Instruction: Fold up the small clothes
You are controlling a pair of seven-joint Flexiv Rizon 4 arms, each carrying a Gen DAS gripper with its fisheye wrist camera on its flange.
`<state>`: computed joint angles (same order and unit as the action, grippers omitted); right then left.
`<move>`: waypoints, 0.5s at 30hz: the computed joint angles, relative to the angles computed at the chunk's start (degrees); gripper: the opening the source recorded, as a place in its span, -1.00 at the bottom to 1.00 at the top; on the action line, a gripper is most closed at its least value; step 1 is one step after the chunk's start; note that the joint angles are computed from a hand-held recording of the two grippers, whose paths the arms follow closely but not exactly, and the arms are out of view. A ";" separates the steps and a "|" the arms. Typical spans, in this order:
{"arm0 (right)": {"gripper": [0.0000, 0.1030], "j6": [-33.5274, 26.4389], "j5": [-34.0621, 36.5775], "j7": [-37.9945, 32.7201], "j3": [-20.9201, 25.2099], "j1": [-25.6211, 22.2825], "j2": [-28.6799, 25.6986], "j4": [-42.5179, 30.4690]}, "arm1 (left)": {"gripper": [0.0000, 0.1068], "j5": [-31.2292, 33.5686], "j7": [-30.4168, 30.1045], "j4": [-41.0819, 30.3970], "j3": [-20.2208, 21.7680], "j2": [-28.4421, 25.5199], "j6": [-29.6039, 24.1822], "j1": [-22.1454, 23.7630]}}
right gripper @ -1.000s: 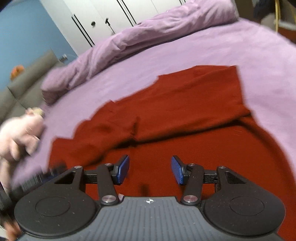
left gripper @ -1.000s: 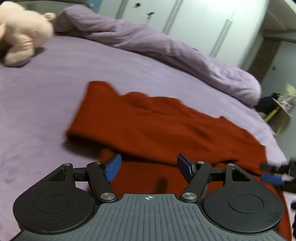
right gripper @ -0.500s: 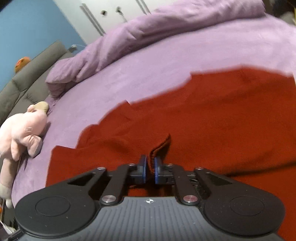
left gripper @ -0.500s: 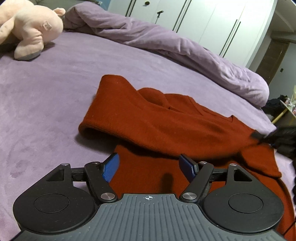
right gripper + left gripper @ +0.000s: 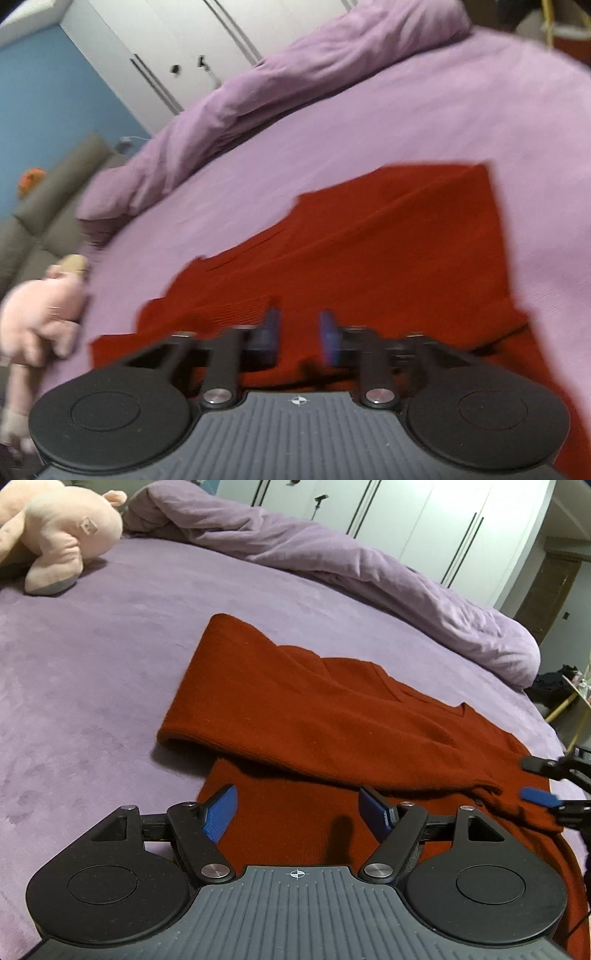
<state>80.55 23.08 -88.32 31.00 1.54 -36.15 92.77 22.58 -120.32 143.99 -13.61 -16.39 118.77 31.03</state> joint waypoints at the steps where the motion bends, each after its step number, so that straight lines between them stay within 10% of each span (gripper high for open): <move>1: 0.06 -1.93 -0.01 -0.27 1.54 -0.61 -1.32 -1.48 | 0.46 -0.09 -0.04 0.05 0.09 0.19 -0.18 0.05; 5: -0.08 -9.04 10.18 -3.76 -8.98 8.54 -1.42 -6.62 | 0.47 0.95 -0.22 0.23 -0.58 0.44 -0.33 1.70; 9: -0.80 -11.88 22.51 -12.73 -20.25 17.94 0.61 -8.60 | 0.48 -0.99 1.75 0.44 2.09 1.16 -0.70 -1.29; 12: -0.85 1.95 15.18 -16.78 -23.67 23.71 3.29 -2.96 | 0.50 -2.13 2.69 0.53 3.59 1.69 -0.27 -3.13; 15: -0.85 15.78 9.05 -14.22 -36.37 34.46 4.80 3.51 | 0.53 -2.77 3.49 0.35 4.84 1.94 0.23 -4.52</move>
